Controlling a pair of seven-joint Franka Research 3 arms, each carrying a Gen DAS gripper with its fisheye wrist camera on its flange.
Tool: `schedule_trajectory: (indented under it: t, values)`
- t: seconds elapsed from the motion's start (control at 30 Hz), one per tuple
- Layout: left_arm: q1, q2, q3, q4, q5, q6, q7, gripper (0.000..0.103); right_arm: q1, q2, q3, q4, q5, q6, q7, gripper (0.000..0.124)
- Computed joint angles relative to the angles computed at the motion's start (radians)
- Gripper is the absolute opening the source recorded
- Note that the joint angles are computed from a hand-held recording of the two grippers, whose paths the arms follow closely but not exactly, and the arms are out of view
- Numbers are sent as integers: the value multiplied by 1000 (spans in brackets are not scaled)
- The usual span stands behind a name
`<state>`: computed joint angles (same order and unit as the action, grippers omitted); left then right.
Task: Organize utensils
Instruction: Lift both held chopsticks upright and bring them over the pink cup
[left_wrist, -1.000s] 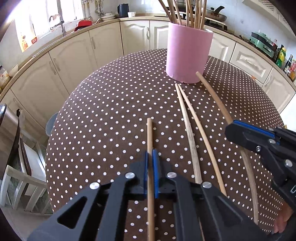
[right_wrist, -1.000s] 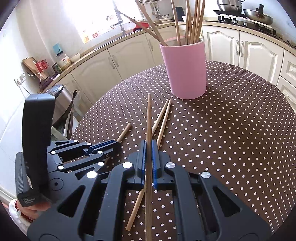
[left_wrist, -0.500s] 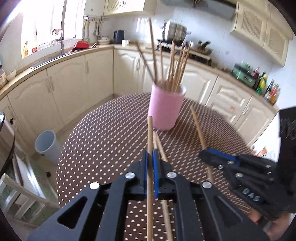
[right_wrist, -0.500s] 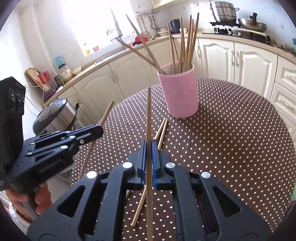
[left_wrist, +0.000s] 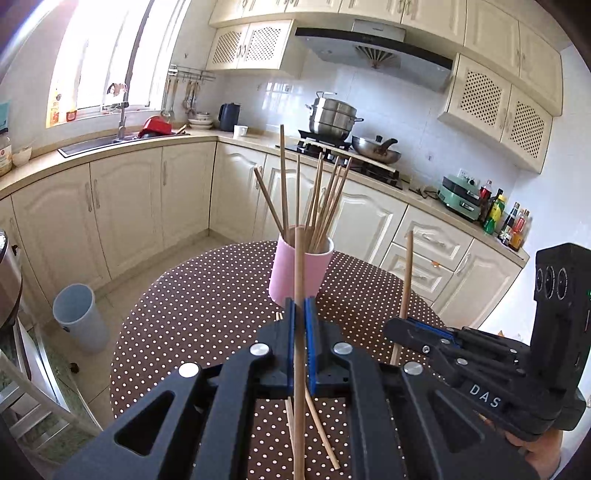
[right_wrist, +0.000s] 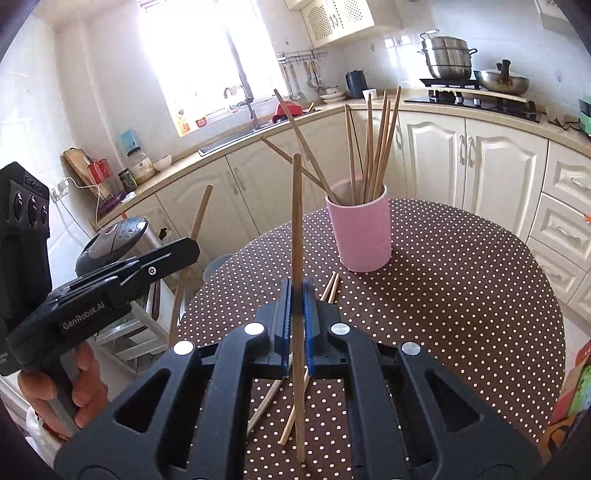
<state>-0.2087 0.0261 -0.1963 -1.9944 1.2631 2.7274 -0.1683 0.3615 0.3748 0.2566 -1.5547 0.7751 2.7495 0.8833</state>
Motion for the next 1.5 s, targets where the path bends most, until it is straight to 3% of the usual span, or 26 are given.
schedule_trajectory:
  t: [0.5, 0.93, 1.27, 1.5]
  values:
    - [-3, -25, -15, -12, 43, -16, -18, 6, -2, -27, 9, -20, 46, 29, -56, 7]
    - [-19, 34, 0, 91, 102, -43, -14, 6, 3, 14, 1, 51, 6, 41, -39, 7]
    - [-38, 122, 41, 247, 171, -67, 9, 6, 6, 106, -9, 214, -85, 33, 13, 7]
    - [-51, 201, 82, 393, 181, -74, 20, 6, 23, 225, -26, 427, -183, 5, 84, 7]
